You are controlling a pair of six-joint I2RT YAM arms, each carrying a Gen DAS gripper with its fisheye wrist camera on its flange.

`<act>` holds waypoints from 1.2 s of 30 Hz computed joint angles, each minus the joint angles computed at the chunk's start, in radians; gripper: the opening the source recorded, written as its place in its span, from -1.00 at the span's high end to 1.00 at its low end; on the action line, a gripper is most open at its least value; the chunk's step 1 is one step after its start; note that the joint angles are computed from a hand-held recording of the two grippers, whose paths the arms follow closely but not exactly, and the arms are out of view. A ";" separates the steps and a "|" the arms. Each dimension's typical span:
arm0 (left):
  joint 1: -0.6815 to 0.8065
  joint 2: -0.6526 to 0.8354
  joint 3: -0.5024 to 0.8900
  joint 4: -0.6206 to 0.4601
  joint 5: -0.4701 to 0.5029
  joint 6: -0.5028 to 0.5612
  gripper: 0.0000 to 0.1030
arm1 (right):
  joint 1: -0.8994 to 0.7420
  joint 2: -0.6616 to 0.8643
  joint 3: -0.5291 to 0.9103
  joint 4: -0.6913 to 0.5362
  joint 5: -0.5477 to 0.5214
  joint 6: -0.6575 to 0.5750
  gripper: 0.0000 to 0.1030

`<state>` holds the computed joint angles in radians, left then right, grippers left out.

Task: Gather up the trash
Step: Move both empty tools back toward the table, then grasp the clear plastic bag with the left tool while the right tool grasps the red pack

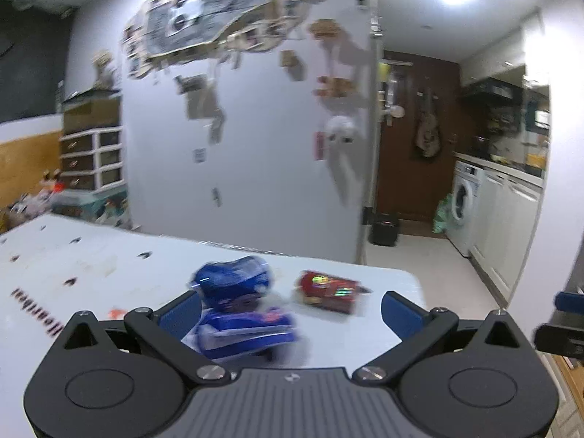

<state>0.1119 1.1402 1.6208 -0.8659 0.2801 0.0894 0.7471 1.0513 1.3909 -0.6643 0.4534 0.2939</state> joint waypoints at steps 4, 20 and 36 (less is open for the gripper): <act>0.154 0.037 -0.041 0.065 0.083 0.025 -1.00 | 0.042 0.068 0.005 0.072 0.007 -0.017 -1.00; 0.429 0.247 -0.094 0.262 0.283 -0.104 -1.00 | -0.095 0.371 0.064 0.292 -0.105 -0.189 -1.00; 0.450 0.336 -0.031 0.139 0.436 -0.023 -1.00 | -0.322 0.770 0.468 0.245 -0.374 -0.178 -1.00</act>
